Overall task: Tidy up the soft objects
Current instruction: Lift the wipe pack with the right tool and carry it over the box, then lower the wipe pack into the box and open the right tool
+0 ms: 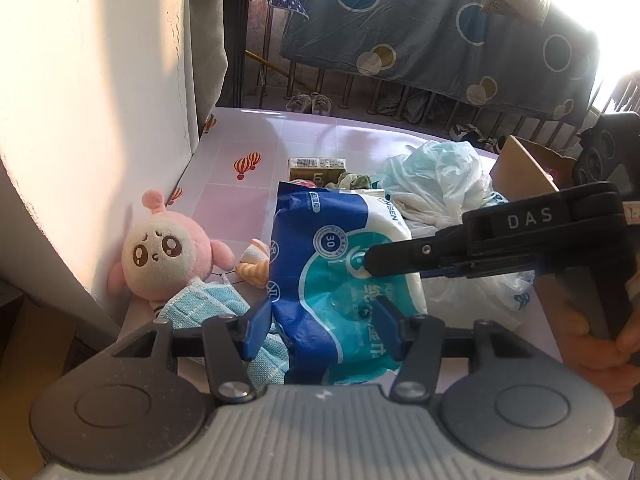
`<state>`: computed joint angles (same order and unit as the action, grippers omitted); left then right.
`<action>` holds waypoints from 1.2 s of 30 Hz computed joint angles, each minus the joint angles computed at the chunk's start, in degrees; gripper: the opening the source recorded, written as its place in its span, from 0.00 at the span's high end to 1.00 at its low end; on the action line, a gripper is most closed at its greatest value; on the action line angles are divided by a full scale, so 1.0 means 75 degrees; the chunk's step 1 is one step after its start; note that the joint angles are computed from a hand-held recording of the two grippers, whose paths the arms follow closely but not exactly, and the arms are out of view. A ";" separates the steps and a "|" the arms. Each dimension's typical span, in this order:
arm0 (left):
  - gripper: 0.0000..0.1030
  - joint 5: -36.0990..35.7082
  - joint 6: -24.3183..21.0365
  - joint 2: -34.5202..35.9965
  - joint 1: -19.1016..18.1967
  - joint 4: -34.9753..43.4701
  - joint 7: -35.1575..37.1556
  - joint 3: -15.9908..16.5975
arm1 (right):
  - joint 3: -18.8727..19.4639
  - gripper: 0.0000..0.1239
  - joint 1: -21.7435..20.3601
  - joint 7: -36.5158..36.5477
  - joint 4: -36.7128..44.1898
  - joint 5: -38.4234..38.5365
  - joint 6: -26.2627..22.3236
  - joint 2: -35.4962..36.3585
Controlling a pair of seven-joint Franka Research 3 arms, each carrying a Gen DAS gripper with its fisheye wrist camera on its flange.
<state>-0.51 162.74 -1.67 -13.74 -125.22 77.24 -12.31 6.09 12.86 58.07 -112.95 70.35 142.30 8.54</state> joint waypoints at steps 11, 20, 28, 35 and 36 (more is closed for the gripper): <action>0.46 0.1000 0.0146 0.0026 -0.0433 0.0613 -0.0672 -0.0340 | -0.0561 0.80 -0.0072 -0.0675 -0.1344 0.0863 0.0157 -0.1745; 0.46 0.1371 -0.0208 0.1432 -0.1094 0.2656 -0.0253 -0.0772 | -0.1479 0.80 -0.0500 -0.0940 -0.2428 0.1097 0.0425 -0.3283; 0.46 0.2131 -0.1229 0.3383 -0.2125 0.5157 -0.0429 -0.0833 | -0.2311 0.80 -0.1255 -0.0819 -0.3215 0.0796 0.0254 -0.4030; 0.46 0.2142 -0.2263 0.4834 -0.2762 0.7089 -0.0069 -0.0785 | -0.2815 0.80 -0.1954 -0.0770 -0.3355 0.0644 -0.0243 -0.3688; 0.46 0.2123 -0.2456 0.5046 -0.2854 0.7400 0.0001 -0.0759 | -0.2832 0.80 -0.2047 -0.0748 -0.3328 0.0616 -0.0316 -0.3583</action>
<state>15.41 144.32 36.18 -35.14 -69.72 77.25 -18.00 -15.15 -2.49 52.46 -137.91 74.97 139.94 -18.34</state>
